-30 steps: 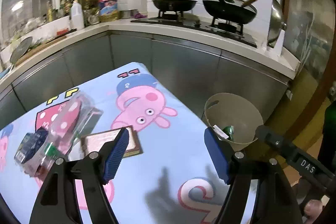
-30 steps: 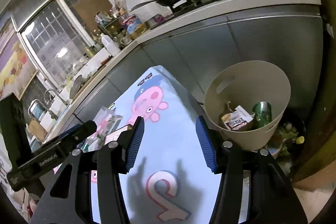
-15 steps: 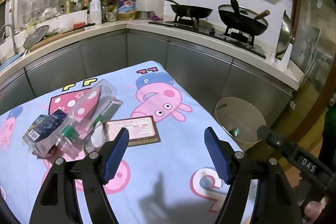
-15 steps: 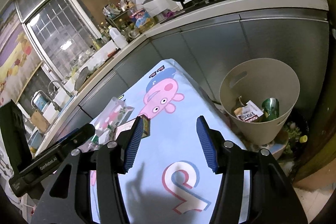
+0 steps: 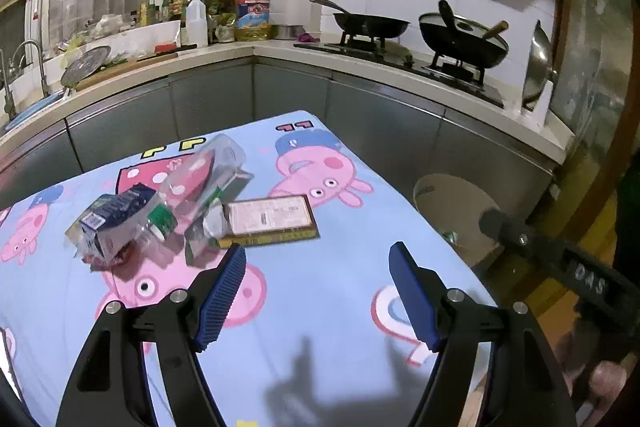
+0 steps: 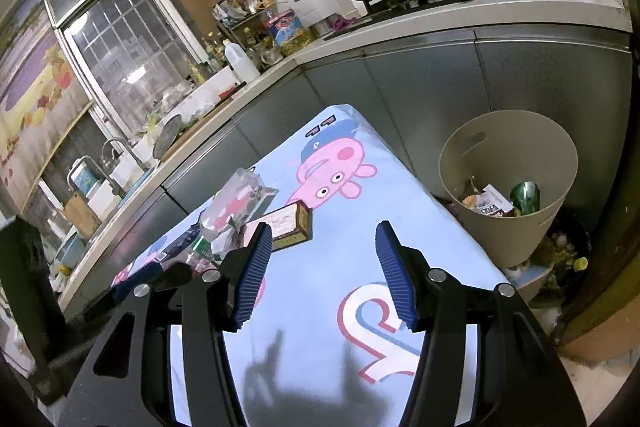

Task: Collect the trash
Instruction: 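Bring both open tools back over the table, then grasp the clear plastic bottle with the left tool while the right tool grasps the green-capped bottle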

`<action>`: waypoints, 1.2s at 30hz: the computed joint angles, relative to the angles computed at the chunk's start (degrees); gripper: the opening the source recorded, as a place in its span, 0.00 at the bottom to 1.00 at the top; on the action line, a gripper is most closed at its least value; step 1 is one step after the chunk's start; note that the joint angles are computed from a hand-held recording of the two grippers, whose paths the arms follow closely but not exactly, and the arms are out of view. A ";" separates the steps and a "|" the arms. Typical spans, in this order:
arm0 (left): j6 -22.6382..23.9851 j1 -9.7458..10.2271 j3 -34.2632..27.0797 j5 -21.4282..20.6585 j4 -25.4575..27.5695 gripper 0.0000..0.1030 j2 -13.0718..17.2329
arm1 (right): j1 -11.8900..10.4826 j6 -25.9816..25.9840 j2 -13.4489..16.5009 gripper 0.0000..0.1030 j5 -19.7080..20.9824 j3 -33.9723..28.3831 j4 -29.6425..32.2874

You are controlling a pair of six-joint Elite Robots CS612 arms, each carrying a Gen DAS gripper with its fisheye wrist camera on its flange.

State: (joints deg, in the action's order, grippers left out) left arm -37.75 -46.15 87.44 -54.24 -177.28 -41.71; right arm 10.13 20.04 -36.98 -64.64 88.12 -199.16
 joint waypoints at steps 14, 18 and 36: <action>1.63 -2.12 1.94 1.15 0.36 0.76 -0.66 | 0.43 -0.43 -0.93 0.53 1.15 2.12 -0.85; -0.30 -1.88 2.53 1.03 1.10 0.76 -0.96 | 0.62 -0.87 -0.85 0.53 1.40 1.99 -0.20; -2.65 1.41 4.02 -3.41 0.02 0.70 -0.32 | 2.26 -2.87 1.74 0.53 1.21 -3.67 8.71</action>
